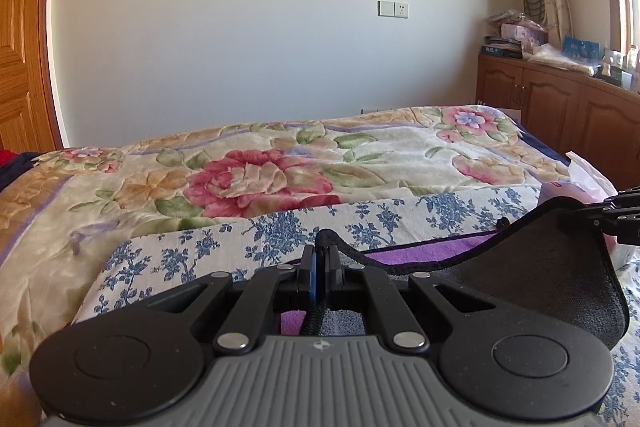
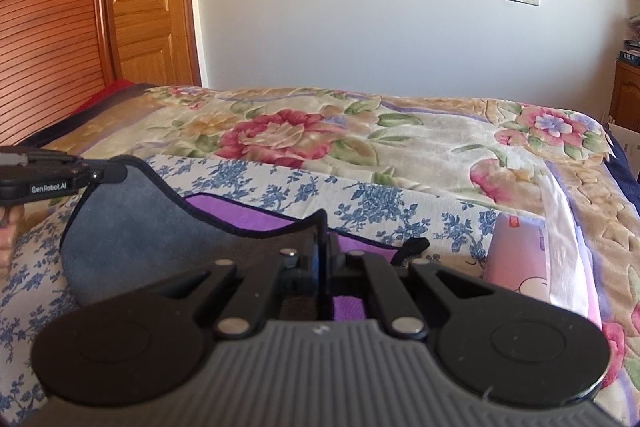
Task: Fold towel
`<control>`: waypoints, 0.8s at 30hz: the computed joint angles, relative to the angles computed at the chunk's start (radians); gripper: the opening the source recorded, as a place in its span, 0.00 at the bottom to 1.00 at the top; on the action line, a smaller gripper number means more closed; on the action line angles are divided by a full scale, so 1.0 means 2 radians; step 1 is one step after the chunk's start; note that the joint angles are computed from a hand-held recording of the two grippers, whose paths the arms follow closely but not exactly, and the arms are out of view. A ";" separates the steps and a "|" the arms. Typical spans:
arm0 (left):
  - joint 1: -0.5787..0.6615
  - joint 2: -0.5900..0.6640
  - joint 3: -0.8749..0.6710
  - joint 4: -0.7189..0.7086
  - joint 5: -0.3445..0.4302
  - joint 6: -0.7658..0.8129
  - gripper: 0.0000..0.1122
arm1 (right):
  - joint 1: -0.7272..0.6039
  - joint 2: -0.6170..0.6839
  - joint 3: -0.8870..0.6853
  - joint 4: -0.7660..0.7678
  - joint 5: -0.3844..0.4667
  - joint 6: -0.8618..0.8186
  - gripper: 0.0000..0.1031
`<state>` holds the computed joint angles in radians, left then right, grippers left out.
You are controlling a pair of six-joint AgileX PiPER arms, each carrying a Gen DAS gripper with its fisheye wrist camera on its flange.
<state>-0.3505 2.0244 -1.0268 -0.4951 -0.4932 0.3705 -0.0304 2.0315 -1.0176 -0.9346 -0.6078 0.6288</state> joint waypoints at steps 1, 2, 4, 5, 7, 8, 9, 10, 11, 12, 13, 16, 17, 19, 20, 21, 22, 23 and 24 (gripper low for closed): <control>0.001 0.002 -0.003 -0.001 0.000 0.003 0.04 | 0.000 0.002 -0.002 0.004 -0.001 -0.002 0.04; 0.002 0.004 -0.007 -0.001 0.001 0.006 0.04 | 0.000 0.005 -0.004 0.009 -0.002 -0.004 0.04; 0.004 0.008 -0.016 0.003 0.004 0.006 0.04 | 0.000 0.010 -0.007 0.016 -0.004 -0.008 0.04; 0.007 0.010 -0.020 0.007 0.007 0.003 0.04 | 0.000 0.012 -0.009 0.022 -0.005 -0.012 0.04; 0.008 0.015 -0.029 0.005 0.011 0.012 0.04 | 0.000 0.018 -0.011 0.029 -0.005 -0.016 0.04; 0.008 0.017 -0.033 0.004 0.011 0.016 0.04 | 0.000 0.020 -0.012 0.036 -0.006 -0.019 0.04; 0.008 0.019 -0.037 0.006 0.013 0.017 0.04 | -0.001 0.022 -0.014 0.037 -0.006 -0.020 0.04; 0.009 0.022 -0.042 0.007 0.014 0.018 0.04 | -0.001 0.025 -0.015 0.043 -0.008 -0.023 0.04; 0.010 0.025 -0.047 0.007 0.017 0.018 0.04 | -0.001 0.027 -0.017 0.046 -0.009 -0.024 0.04; 0.011 0.027 -0.052 0.006 0.020 0.020 0.04 | -0.002 0.028 -0.018 0.048 -0.010 -0.024 0.04; 0.011 0.029 -0.056 0.005 0.022 0.021 0.04 | -0.002 0.030 -0.019 0.051 -0.011 -0.025 0.04; 0.010 0.034 -0.066 -0.008 0.022 0.038 0.04 | -0.003 0.032 -0.016 0.058 -0.020 -0.034 0.04; 0.009 0.036 -0.069 -0.013 0.022 0.045 0.04 | -0.003 0.032 -0.016 0.060 -0.020 -0.037 0.04; 0.009 0.038 -0.072 -0.020 0.023 0.054 0.04 | -0.001 0.032 -0.017 0.067 -0.018 -0.046 0.04; 0.009 0.038 -0.074 -0.023 0.025 0.057 0.04 | 0.001 0.031 -0.017 0.071 -0.016 -0.052 0.04; 0.009 0.039 -0.077 -0.026 0.026 0.060 0.04 | 0.002 0.031 -0.018 0.077 -0.015 -0.060 0.04; 0.009 0.040 -0.079 -0.032 0.027 0.065 0.04 | 0.004 0.031 -0.020 0.080 -0.013 -0.064 0.04; 0.010 0.040 -0.081 -0.034 0.029 0.067 0.04 | 0.005 0.032 -0.023 0.081 -0.009 -0.067 0.04; 0.010 0.041 -0.084 -0.038 0.031 0.071 0.04 | 0.007 0.034 -0.027 0.083 -0.005 -0.069 0.04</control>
<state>-0.3302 2.1070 -1.1945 -0.5721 -0.4321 0.5128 -0.0168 2.0991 -1.0715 -0.7695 -0.6179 0.4916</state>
